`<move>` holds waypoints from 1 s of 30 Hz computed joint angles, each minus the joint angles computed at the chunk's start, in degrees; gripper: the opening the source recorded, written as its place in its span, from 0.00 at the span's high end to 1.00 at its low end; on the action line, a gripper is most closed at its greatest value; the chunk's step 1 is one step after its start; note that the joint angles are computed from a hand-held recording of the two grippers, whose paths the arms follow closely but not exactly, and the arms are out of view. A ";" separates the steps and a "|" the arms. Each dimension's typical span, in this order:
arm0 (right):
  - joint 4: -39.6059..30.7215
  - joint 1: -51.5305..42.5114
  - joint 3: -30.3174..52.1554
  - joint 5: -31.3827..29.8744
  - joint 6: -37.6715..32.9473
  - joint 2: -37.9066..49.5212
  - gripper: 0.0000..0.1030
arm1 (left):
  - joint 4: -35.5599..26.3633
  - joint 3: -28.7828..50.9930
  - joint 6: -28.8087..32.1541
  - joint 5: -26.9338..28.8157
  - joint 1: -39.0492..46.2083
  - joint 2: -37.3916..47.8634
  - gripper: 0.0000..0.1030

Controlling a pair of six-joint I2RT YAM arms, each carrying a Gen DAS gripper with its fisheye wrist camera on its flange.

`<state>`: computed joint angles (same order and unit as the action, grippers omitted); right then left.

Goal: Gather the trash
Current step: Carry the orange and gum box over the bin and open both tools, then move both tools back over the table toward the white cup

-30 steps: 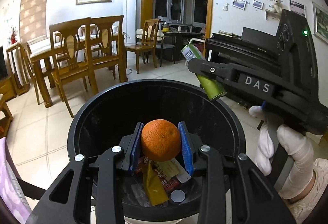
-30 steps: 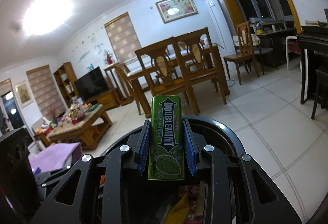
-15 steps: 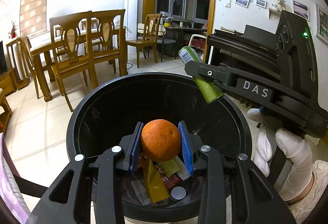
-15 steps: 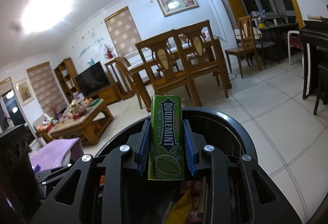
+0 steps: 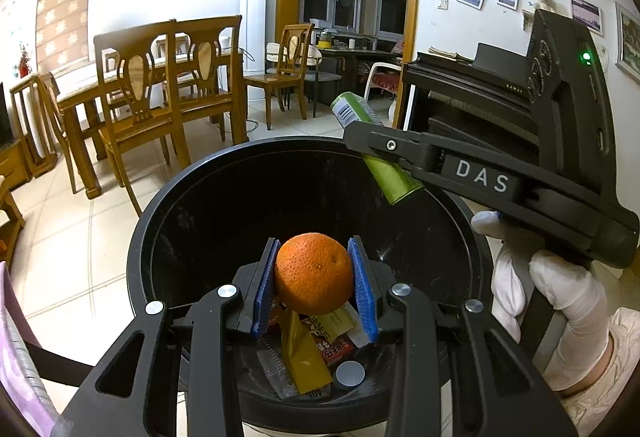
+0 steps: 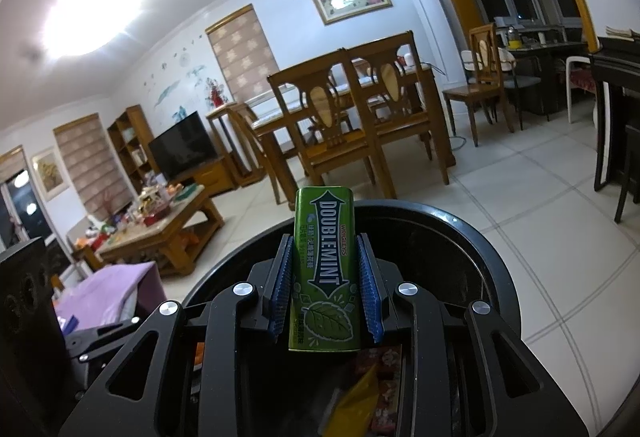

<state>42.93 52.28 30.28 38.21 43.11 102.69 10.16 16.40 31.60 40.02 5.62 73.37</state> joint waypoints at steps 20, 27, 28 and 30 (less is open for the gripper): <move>4.51 0.67 -0.72 1.06 0.97 2.93 0.28 | 6.10 -2.37 -3.04 -0.77 1.23 -2.53 0.18; 6.52 1.58 -2.97 2.22 2.89 2.18 0.12 | 7.24 -2.73 -3.17 -1.35 1.35 -2.89 0.09; 6.70 1.74 -3.36 2.35 3.09 1.90 0.07 | 7.67 -2.94 -3.22 -1.61 1.28 -3.03 0.09; 7.29 2.43 -4.07 3.15 3.75 1.49 0.05 | 8.30 -3.45 -3.11 -2.56 1.06 -3.40 0.05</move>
